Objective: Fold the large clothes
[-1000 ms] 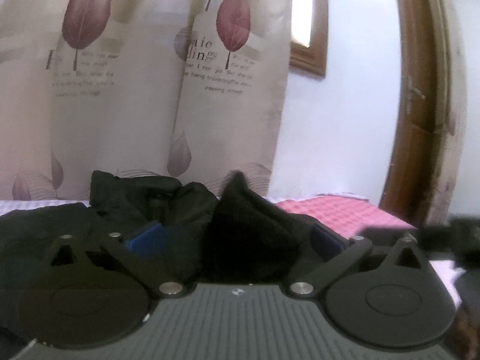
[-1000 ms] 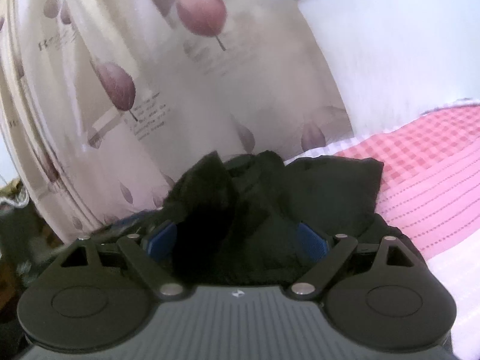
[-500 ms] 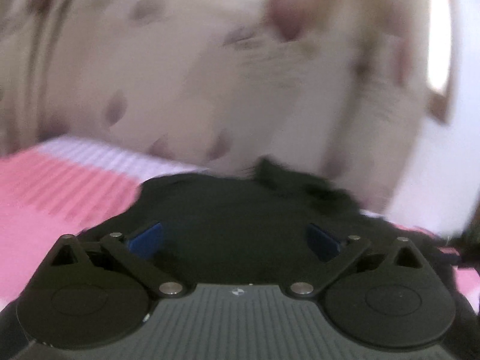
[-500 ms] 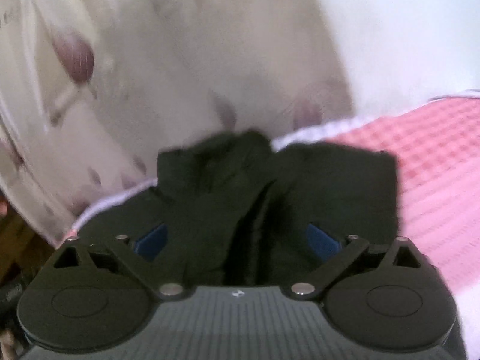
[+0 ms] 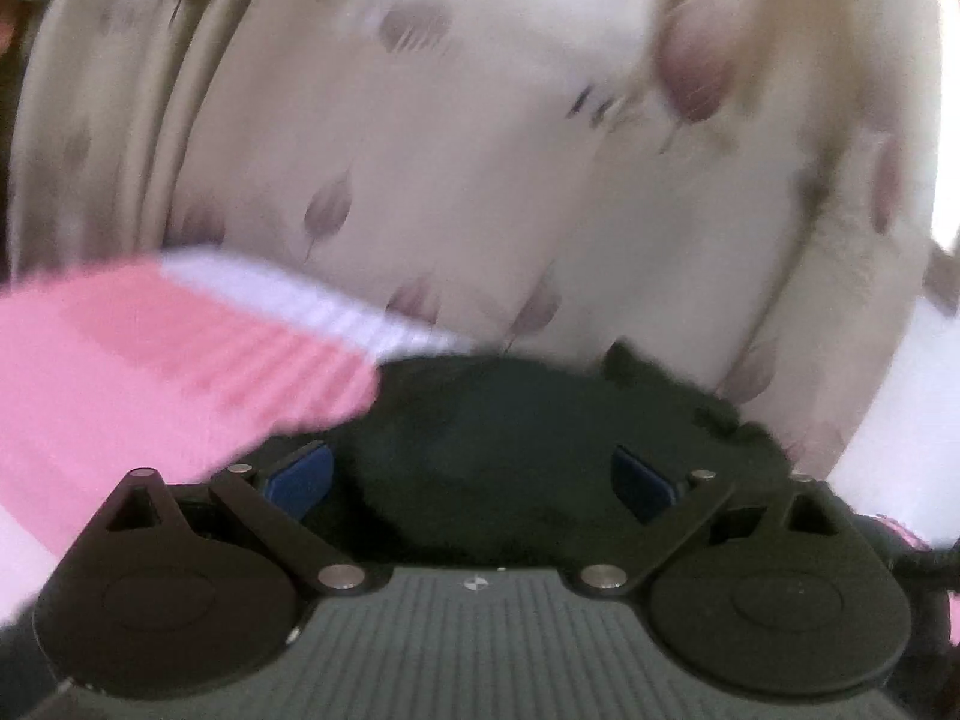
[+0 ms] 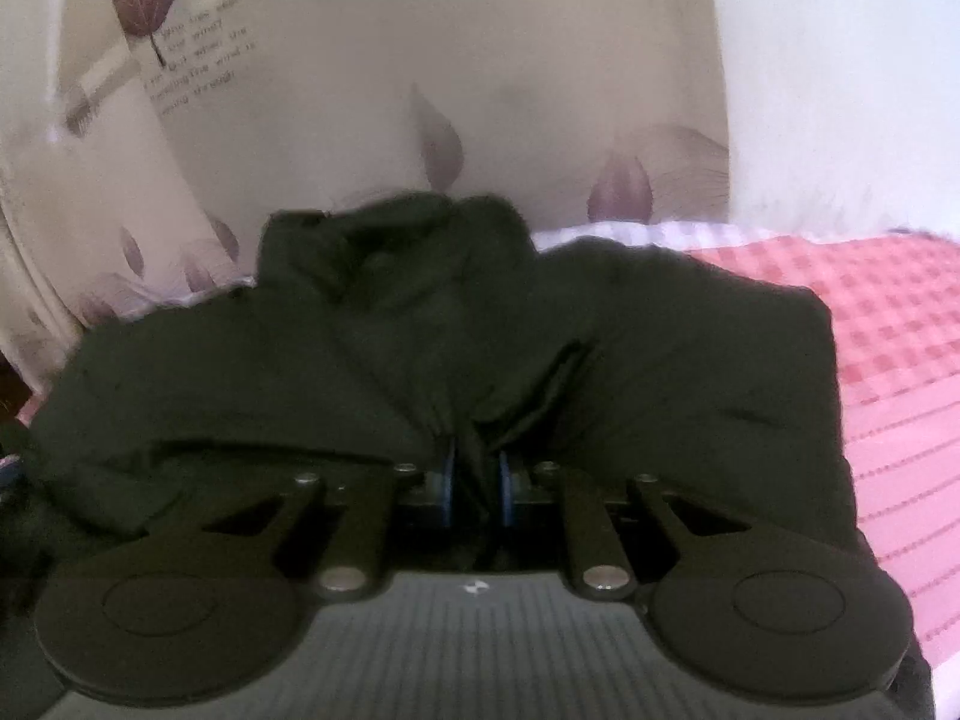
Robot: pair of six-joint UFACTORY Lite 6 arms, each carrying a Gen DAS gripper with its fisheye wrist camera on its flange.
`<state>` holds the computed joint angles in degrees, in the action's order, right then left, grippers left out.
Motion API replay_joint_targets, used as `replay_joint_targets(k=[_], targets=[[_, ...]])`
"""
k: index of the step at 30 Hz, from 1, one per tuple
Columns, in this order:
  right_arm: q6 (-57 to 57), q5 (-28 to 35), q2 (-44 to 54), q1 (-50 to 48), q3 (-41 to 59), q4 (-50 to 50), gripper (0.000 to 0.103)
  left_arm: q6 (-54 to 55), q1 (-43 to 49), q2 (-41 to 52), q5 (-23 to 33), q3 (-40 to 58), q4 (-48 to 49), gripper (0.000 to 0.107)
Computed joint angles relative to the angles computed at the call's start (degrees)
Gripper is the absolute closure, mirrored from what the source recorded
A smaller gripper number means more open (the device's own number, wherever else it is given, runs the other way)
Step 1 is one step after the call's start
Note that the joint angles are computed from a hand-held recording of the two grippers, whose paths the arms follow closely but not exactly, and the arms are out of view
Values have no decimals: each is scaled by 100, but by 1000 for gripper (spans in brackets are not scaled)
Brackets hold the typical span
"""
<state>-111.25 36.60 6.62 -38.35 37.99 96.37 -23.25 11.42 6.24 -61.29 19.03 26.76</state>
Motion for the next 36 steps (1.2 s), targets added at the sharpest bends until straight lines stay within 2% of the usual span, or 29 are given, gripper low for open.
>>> replay_joint_targets(k=[1,3,4,7,9,10,11,12,14,15,19,25,27,29,32,34,36], targets=[[409,314,49,-199,127,-290,76,110,-17,-253,-66,-162,12,10],[1185,496,-21,-390,368,-713,25,-38,48,-819,21,-345,359,10],[1408,431,-283,-415,362,-676,19,-244,135,-959,48,-316,669,10],[1544,709,-1180,-611,269,-394,19,-855,169,-742,119,251,1475,10],[1944,1146,-1401,-437,558,-615,23,-1097,0,-92,250,882,1830,16],[2125,1337,-1437,-102,784,-698,29,-1193,-48,256,304,1182,1958,29],[2208,1354,-1424,256,959,-724,47,-1291,-99,644,419,1507,2071,39],[2314,1143,-1354,824,1206,-783,62,-1423,-138,907,561,1718,2154,42],[2426,686,-814,2023,1924,-1035,77,-1828,-25,1541,660,2141,2412,51],[2449,479,-444,2529,2303,-1180,84,-2296,136,1818,622,2327,2669,52],[3623,42,1829,4075,4633,-2577,86,-3087,374,2297,643,2761,2968,56],[6187,165,5009,4977,8231,-4766,87,-3312,366,2369,872,2966,3073,56],[6901,295,5848,5137,9190,-5594,96,-3346,354,2393,938,3027,3088,56],[6930,159,6130,5121,9264,-5467,96,-3325,377,2354,945,2961,3091,56],[6104,46,5916,4933,8665,-4391,96,-3423,423,2372,940,2969,3192,56],[5507,-226,5259,4817,7658,-3385,90,-3553,489,2462,873,3051,3284,56],[4426,-11,4275,4503,6458,-2201,89,-3578,506,2458,854,3047,3300,56]])
